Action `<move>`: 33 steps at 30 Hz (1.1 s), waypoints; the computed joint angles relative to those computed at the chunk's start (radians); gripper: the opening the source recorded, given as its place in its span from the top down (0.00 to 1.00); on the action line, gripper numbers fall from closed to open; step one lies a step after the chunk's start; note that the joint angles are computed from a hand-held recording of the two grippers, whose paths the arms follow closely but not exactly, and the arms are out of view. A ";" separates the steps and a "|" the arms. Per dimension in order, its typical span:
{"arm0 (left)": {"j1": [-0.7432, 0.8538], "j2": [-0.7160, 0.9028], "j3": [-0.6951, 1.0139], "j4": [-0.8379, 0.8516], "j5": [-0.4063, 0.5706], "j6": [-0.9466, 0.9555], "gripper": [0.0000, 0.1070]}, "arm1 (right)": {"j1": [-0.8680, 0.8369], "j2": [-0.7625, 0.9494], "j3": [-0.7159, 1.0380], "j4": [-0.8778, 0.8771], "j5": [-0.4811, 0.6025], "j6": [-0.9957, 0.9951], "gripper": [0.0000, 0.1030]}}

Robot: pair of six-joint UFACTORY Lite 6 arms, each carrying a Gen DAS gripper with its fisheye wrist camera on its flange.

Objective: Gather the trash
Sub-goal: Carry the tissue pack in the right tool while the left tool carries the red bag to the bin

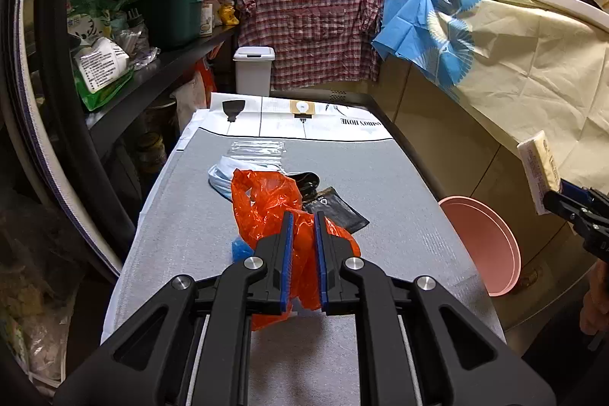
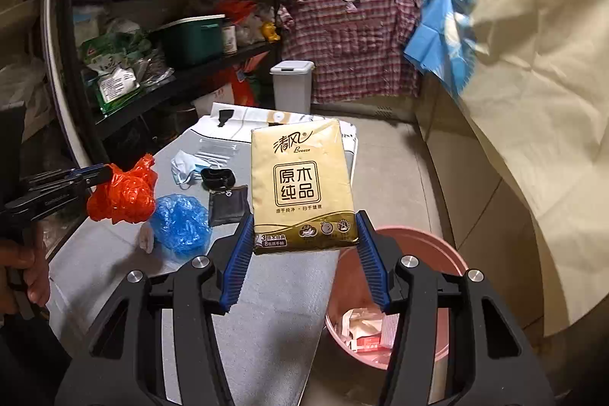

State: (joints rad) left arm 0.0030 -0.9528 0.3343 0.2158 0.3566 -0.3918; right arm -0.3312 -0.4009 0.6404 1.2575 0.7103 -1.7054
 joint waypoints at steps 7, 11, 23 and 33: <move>-0.067 0.010 -0.012 0.137 -0.006 -0.150 0.90 | -0.056 0.057 -0.011 0.050 0.012 -0.051 0.49; -0.034 0.023 -0.002 0.065 -0.022 -0.070 0.90 | -0.085 0.076 -0.007 0.070 0.020 -0.066 0.49; -0.194 0.086 0.059 0.273 0.022 -0.353 0.90 | -0.090 0.044 -0.050 0.141 -0.016 -0.182 0.49; -0.363 0.238 0.136 0.628 0.056 -0.808 0.90 | -0.144 0.110 -0.001 0.172 0.018 -0.185 0.49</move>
